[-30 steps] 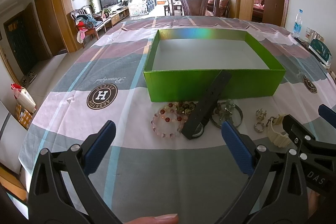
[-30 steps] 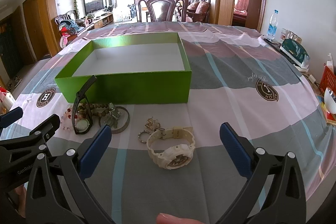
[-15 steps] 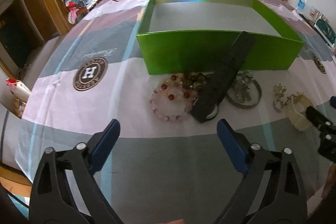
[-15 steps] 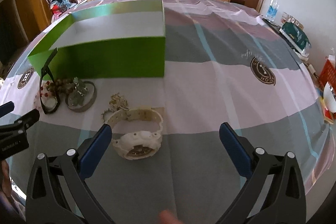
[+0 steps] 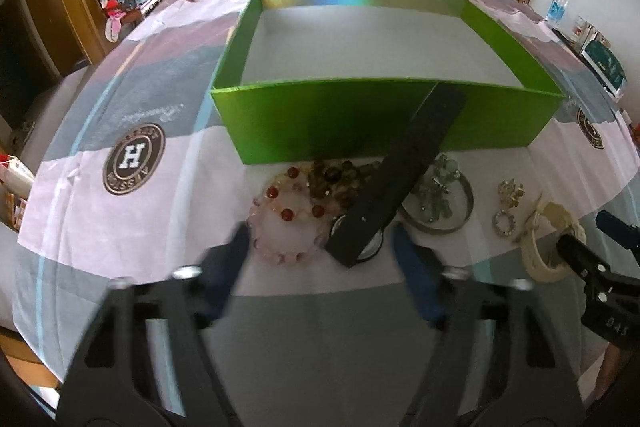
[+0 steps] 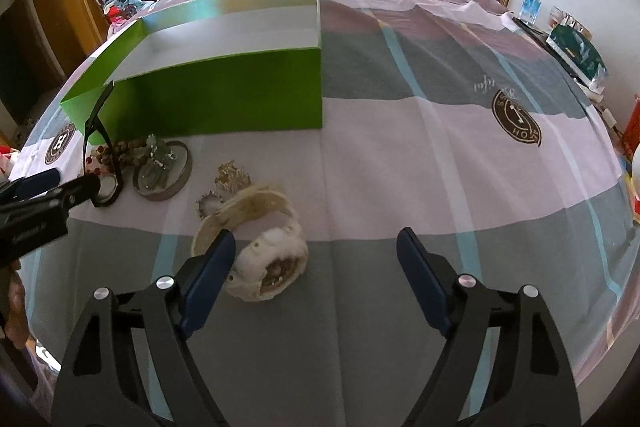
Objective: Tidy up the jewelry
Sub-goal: 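Grasp the black-strap watch with the left tool while the right tool grasps the white watch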
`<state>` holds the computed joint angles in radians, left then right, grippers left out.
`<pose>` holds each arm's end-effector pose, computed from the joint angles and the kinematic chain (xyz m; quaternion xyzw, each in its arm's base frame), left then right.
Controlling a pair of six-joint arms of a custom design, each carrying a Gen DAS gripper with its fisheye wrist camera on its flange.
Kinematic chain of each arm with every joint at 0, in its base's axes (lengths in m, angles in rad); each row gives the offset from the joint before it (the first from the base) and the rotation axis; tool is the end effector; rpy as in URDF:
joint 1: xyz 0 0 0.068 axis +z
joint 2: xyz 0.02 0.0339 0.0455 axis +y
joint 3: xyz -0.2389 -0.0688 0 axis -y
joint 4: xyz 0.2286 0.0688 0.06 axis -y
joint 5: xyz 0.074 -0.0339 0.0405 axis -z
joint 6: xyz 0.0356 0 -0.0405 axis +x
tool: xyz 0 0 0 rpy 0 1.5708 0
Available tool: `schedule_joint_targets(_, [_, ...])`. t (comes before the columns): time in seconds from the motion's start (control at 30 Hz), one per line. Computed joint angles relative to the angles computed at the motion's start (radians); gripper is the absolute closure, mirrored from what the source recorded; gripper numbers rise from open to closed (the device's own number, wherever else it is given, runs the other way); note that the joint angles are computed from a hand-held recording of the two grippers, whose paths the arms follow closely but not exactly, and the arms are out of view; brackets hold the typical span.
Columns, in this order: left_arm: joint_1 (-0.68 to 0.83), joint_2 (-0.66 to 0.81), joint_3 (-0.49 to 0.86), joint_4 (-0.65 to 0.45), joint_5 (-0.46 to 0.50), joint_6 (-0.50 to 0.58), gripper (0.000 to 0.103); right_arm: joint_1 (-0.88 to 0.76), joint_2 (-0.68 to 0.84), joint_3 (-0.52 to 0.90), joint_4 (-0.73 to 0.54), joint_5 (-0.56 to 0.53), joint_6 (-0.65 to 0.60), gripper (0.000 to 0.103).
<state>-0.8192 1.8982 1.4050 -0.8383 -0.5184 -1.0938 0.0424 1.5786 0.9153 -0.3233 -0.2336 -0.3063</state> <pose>0.2529 -0.2447 0.1824 -0.1617 0.9465 0.0524 0.2745 0.2982 0.0209 0.1683 -0.1980 0.9309 0.0730 0.2982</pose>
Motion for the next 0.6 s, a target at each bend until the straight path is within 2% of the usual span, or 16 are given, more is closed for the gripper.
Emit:
schedule_joint_targets(0.03, [0.007, -0.003, -0.01, 0.016, 0.011, 0.006, 0.059, -0.004, -0.007, -0.008, -0.001, -0.002, -0.004, 0.021])
schedule_joint_targets(0.1, [0.019, -0.013, -0.04, 0.06, 0.044, 0.018, 0.078, -0.009, 0.016, 0.004, 0.004, -0.004, -0.009, 0.021])
schedule_joint_targets(0.17, [0.013, -0.018, -0.053, 0.077, 0.05, 0.022, 0.086, -0.01, 0.016, 0.0, 0.005, 0.002, -0.012, 0.021])
schedule_joint_targets(0.23, [-0.001, -0.013, -0.045, 0.061, 0.032, 0.016, 0.088, -0.014, 0.02, -0.001, 0.005, 0.002, -0.02, 0.022])
schedule_joint_targets(0.27, [-0.005, -0.015, -0.047, 0.057, 0.028, 0.014, 0.092, -0.017, 0.012, -0.009, 0.002, -0.007, -0.029, 0.034])
schedule_joint_targets(0.3, [-0.011, -0.023, -0.055, 0.057, 0.029, 0.01, 0.094, -0.017, 0.018, -0.004, -0.004, -0.018, -0.034, 0.053])
schedule_joint_targets(0.33, [-0.016, -0.033, -0.066, 0.059, 0.028, 0.004, 0.095, -0.019, 0.019, 0.0, -0.025, -0.037, -0.044, 0.062])
schedule_joint_targets(0.37, [-0.024, -0.047, -0.078, 0.058, 0.025, -0.005, 0.096, -0.019, 0.024, 0.008, -0.036, -0.05, -0.044, 0.077])
schedule_joint_targets(0.4, [-0.031, -0.059, -0.085, 0.053, 0.018, -0.013, 0.096, -0.017, 0.023, 0.007, -0.036, -0.052, -0.043, 0.085])
schedule_joint_targets(0.6, [-0.066, -0.124, -0.118, 0.018, -0.029, -0.053, 0.096, -0.004, -0.01, -0.015, -0.011, -0.025, -0.037, 0.085])
